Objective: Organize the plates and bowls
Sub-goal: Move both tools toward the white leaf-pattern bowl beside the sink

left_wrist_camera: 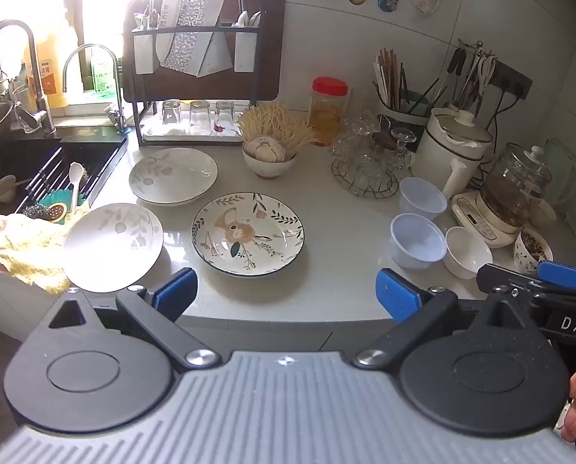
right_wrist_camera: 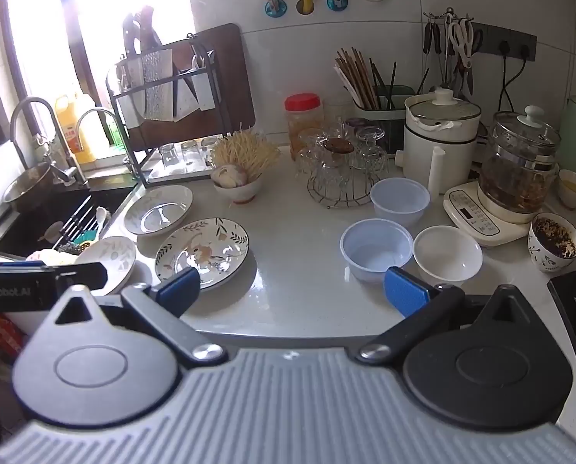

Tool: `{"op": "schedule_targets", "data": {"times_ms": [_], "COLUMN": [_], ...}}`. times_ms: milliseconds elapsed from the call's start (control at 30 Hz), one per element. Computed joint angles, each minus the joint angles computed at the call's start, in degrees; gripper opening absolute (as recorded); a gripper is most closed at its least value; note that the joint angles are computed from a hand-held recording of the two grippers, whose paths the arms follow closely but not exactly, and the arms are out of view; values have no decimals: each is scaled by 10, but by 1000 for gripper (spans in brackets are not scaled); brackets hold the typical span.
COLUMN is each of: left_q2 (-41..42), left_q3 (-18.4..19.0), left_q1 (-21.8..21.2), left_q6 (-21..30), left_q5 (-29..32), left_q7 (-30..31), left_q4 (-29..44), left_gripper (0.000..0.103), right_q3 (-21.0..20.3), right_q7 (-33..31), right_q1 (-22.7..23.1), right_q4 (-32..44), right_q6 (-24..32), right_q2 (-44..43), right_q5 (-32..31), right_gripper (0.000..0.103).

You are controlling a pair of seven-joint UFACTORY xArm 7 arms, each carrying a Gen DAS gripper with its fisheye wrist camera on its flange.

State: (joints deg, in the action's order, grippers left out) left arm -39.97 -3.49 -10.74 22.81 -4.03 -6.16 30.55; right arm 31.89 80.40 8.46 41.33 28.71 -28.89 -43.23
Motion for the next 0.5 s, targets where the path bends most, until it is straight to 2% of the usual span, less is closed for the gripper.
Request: {"op": "schedule_targets", "data": {"times_ms": [100, 267, 333, 500], "left_q2": [0, -1, -4, -5], "left_q3": [2, 2, 22, 25], "left_q1": [-3, -6, -12, -11], "left_q6": [-7, -9, -2, -6], "left_q5": [-2, -6, -11, -20], "left_q7": [0, -4, 16, 23], "left_q4": [-2, -3, 0, -3], "left_gripper": [100, 100, 100, 100], "right_q3": [10, 2, -2, -3], "right_q7": [0, -6, -7, -9], "right_q1": [-2, 9, 13, 16], "right_q4": [8, 7, 4, 0], "right_q6": [14, 13, 11, 13], "right_q2": [6, 5, 3, -3], "right_q5": [-7, -12, -10, -3], "right_gripper": [103, 103, 103, 103]}}
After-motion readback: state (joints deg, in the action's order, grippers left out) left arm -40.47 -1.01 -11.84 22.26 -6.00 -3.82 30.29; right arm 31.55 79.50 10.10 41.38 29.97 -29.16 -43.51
